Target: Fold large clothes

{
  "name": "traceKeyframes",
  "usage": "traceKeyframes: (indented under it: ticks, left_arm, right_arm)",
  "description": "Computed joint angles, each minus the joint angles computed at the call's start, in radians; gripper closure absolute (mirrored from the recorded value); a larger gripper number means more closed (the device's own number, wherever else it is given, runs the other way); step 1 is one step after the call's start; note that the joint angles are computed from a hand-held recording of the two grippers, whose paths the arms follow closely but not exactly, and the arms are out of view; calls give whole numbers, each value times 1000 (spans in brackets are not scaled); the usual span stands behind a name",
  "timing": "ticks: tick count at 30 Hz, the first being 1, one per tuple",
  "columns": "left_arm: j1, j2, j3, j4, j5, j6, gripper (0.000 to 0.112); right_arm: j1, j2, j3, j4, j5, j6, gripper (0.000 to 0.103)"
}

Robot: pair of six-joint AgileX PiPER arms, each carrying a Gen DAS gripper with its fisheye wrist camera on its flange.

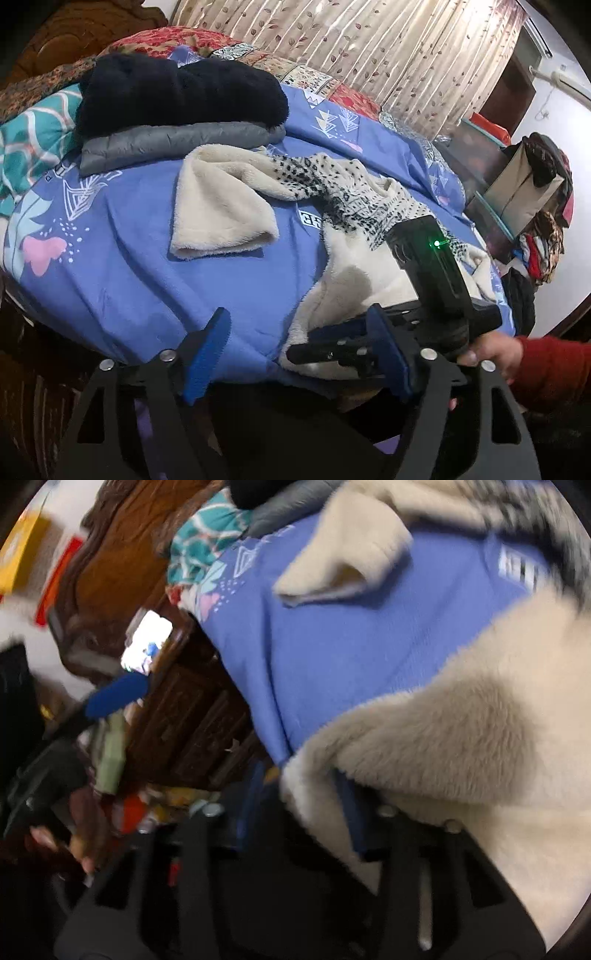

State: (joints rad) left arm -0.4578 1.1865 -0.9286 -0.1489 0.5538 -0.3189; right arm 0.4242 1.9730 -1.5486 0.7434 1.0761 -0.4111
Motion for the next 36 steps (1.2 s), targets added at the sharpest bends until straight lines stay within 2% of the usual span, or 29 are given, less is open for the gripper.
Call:
traceKeyframes:
  ticks: [2,3,4,6,9,11,13,15,18,20,22,23,24,25,27,30,31,33,34,36]
  left_arm:
    - [-37,18,-20,26,-2,-15,15]
    - [-52,29,-30,32,-2,-12,13]
    - [-67,47,-40,0,-29,32,10]
    - [-102,102,-92,31,-24,28,8]
    - [-152,239,-221,121,55,-8,8]
    - [-176,303,-270,187,91,-52,8]
    - [-182,369,-321,185,124,-39,8]
    - [-194,415,-361,204,160,-49,8]
    - [-234,493,-444,273,222,-50,8]
    - [-254,535,-493,329,259,-73,9]
    - [-255,563,-535,316,290,-57,26]
    - [-243,579,-562,272,320,-21,46]
    - [-221,593,-588,208,354,17,72]
    - [-212,595,-596,184,365,16,81]
    - [-192,561,-575,150,347,12,83]
    - [-161,492,-534,64,324,45,83]
    - [-136,472,-516,0,318,66,83]
    - [-95,455,-495,-92,323,87,84]
    - [-63,436,-470,-165,320,110,84]
    - [-8,391,-412,-293,310,155,85]
  right_arm:
    - [-48,-45,61,104,9,-50,39]
    - [-93,-112,133,176,13,-106,35]
    - [-120,-157,176,208,15,-144,34]
    - [-182,-306,286,172,-16,-186,34]
    - [-309,-473,400,113,-34,-194,34]
    - [-446,-602,472,32,-47,-171,34]
    - [-606,-687,520,1,-24,-179,34]
    - [-796,-760,564,-26,-3,-198,34]
    - [-1063,-782,600,-22,47,-273,34]
    - [-1177,-762,605,-25,45,-309,34]
    - [-1264,-739,608,-33,43,-350,34]
    - [-1296,-725,612,-37,37,-367,34]
    - [-1321,-709,615,-39,37,-384,34]
    - [-1322,-701,623,-39,28,-388,34]
    - [-1332,-689,638,-38,23,-419,34]
    - [-1287,-710,677,-80,-41,-426,34]
    - [-1271,-701,676,-81,-43,-421,38]
    - [-1255,-672,679,-72,-6,-443,88]
    - [-1250,-671,676,-88,7,-442,100]
    - [-1301,-708,664,-58,70,-482,100]
